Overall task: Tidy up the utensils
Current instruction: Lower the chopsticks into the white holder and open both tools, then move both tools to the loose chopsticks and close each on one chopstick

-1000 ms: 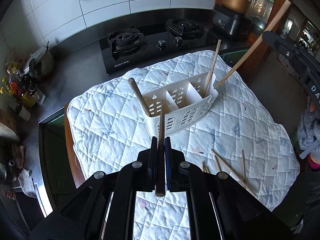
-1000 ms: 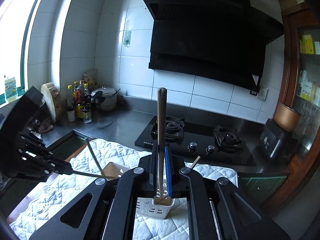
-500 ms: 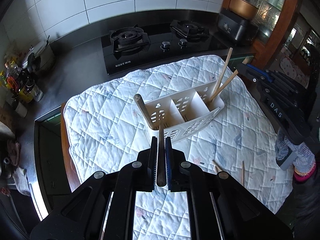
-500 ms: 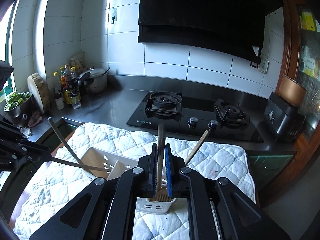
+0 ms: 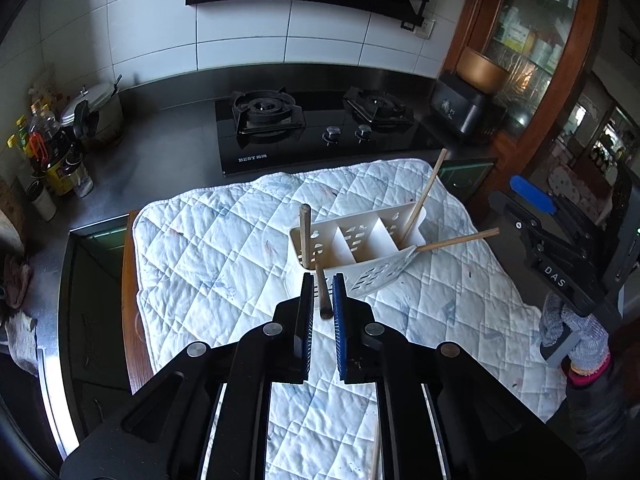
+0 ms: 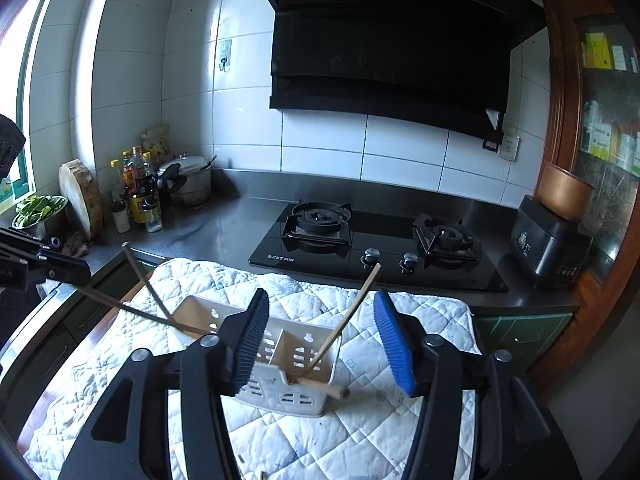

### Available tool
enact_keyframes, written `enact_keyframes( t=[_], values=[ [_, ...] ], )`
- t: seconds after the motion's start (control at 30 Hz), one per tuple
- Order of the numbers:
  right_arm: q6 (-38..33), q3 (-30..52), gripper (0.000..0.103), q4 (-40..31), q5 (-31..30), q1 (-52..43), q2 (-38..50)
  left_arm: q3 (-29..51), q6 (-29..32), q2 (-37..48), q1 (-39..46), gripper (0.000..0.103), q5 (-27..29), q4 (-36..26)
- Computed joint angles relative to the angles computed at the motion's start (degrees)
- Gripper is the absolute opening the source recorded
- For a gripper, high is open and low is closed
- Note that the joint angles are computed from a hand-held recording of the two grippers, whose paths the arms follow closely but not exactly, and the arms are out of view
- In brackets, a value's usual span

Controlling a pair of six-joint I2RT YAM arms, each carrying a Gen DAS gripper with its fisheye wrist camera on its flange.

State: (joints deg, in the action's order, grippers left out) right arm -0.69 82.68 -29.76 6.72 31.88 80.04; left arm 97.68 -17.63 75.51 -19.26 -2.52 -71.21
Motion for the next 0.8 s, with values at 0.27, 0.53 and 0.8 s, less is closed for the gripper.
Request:
enact_keyframes(
  t=[0.27,0.53,0.8],
  values=[
    [-0.22,-15.07,0.068,-0.63,1.43,2.83,-17.57,-16.38,-9.91,-17.44,-13.35,0.032,-11.61,2.87],
    [3.07,-30.38,0.072,-6.25,6.35,11.14,-35.34,-34.77,-36.36,-27.83,-44.72,0.039,-32.30,1.42],
    [15.08,-42.99,0.072,-14.33,15.88,25.58,-47.94,-46.04,-63.76,-24.47,-66.52,0.042,-41.09,-2.54]
  ],
)
